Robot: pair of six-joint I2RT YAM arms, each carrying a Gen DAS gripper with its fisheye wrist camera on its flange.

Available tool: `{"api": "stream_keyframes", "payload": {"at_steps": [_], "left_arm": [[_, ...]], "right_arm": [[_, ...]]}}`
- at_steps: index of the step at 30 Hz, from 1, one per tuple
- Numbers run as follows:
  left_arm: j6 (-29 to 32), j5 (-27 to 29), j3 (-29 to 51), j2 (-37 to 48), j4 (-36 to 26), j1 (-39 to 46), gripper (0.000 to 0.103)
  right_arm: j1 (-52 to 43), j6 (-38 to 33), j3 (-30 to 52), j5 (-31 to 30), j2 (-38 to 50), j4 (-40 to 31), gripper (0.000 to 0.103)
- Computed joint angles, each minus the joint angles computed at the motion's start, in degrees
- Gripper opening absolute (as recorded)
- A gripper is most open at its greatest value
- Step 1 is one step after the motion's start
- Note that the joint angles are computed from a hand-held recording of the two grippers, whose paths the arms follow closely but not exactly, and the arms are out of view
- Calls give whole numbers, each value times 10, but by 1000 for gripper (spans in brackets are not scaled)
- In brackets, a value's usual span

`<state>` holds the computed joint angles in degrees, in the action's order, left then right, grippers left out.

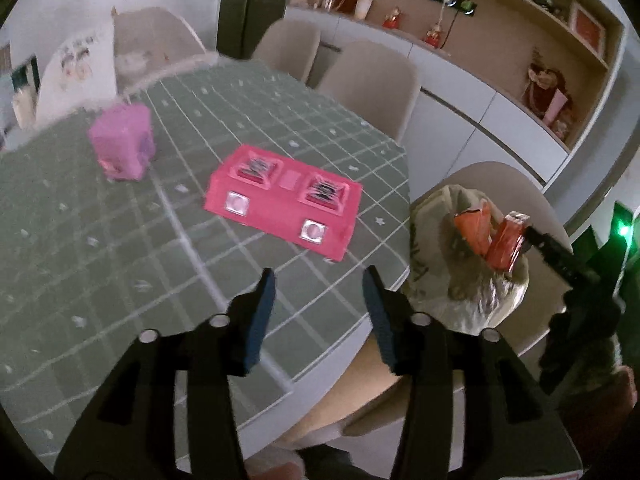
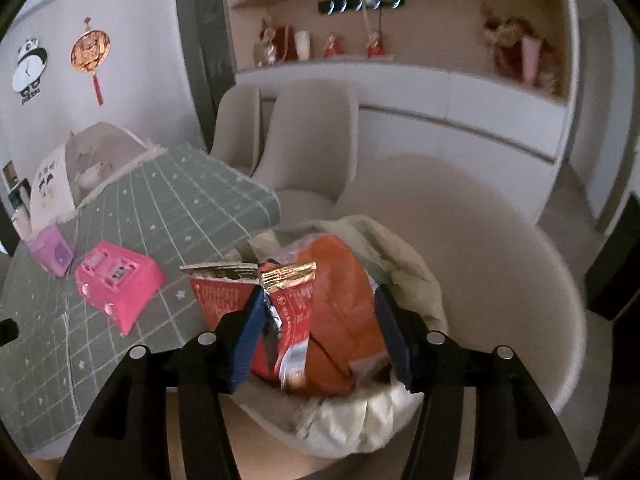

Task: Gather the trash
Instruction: 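Open the left gripper and then the right gripper to drop both items into the bag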

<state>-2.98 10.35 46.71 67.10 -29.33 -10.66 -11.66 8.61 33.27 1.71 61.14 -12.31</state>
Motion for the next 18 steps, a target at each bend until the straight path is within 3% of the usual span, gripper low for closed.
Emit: {"api": "stream_keyframes", "payload": {"at_steps": [4,6,8,12,14,18], "left_arm": [[73,30,-33,-105,-44,63,50],[106,78,-35,-124,-74,114,50],[126,100,-32,-124,-92,142,50],[157,126,-32,-118,-97,180,50],[156,127,-28,-106,-97,188,50],[152,121,-26,-93,-85,204,50]], "right_arm": [[123,73,-17,125,-127,-95,53],[168,86,-10,168,-131,-119,53],[178,64,1,200,-97,-91,53],[88,-5,51,167,66,18,53],[47,-5,93,146,131,31,53],[-6,10,131,86,165,37,53]]}}
